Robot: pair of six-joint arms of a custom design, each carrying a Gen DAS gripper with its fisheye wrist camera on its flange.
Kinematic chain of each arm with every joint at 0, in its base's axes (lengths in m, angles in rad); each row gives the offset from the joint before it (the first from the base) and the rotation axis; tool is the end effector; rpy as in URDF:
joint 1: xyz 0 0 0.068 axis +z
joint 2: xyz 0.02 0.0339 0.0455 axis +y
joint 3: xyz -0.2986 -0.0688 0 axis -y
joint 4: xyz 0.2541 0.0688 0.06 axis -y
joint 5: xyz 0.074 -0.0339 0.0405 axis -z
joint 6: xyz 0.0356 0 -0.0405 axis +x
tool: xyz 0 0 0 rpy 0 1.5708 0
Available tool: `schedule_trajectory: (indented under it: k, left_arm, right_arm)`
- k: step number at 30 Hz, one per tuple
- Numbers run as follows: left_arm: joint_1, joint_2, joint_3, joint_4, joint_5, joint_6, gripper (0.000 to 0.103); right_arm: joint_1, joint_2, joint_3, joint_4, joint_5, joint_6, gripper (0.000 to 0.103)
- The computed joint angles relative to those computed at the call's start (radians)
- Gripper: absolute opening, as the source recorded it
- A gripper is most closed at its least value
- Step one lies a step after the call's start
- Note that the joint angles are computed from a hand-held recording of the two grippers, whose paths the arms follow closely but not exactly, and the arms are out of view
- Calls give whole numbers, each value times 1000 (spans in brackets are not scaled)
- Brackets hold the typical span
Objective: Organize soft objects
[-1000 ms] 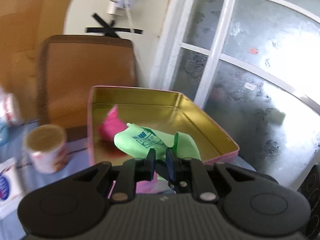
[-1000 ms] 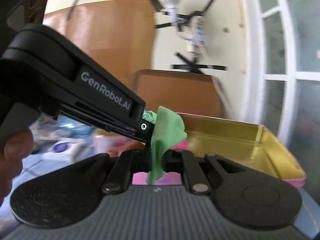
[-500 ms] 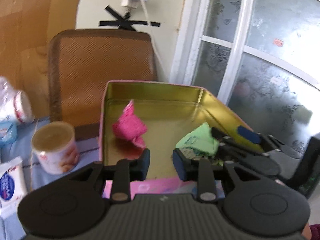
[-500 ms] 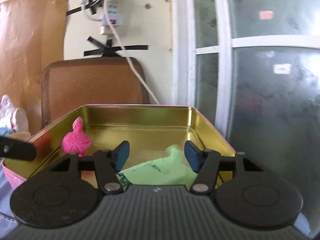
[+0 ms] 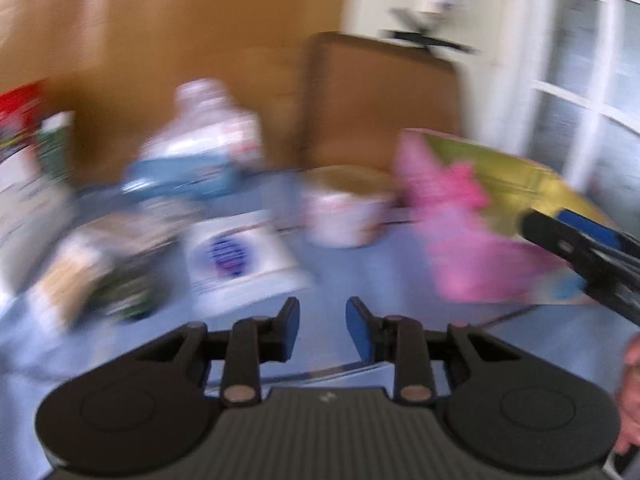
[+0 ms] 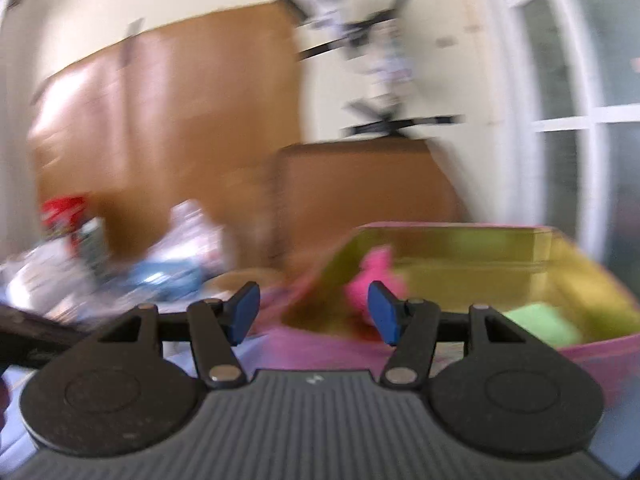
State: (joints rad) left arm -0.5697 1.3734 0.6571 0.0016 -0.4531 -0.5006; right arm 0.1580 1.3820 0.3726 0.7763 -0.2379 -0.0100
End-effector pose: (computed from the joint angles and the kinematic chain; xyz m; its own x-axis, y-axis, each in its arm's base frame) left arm 0.2379 -0.1339 0.2152 -0.5833 -0.1388 -0.8003 -0.0837 0.9903 -0.1108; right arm 0.2512 0.0485 0.1986 -0.2243 -0.0456 -0.9734 -0.3816 0.9232 0.0447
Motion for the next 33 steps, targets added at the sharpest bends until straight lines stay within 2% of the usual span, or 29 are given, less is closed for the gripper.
schedule_trajectory:
  k: [4, 6, 8, 9, 17, 21, 22, 23, 33]
  left_arm:
    - [106, -62, -109, -34, -82, -55, 32]
    - [154, -77, -157, -19, -94, -65, 35]
    - [172, -92, -181, 3, -111, -64, 41]
    - [183, -102, -187, 4, -106, -62, 42]
    - [156, -76, -178, 6, -149, -66, 45]
    - [157, -67, -185, 25, -148, -60, 47]
    - [157, -68, -186, 26, -147, -61, 48]
    - [159, -67, -187, 28, -145, -60, 49]
    - [155, -52, -175, 15, -160, -54, 53]
  right_arm:
    - [155, 58, 86, -164, 23, -58, 63]
    - [215, 114, 164, -272, 17, -58, 69]
    - [279, 180, 230, -314, 57, -45, 88]
    - [310, 212, 261, -320, 86, -42, 91]
    - [433, 454, 550, -456, 239, -51, 98]
    - [425, 514, 669, -601, 230, -5, 93]
    - [421, 506, 658, -590, 228, -4, 82]
    - [421, 494, 638, -572, 236, -6, 78]
    - [406, 370, 455, -509, 160, -66, 78]
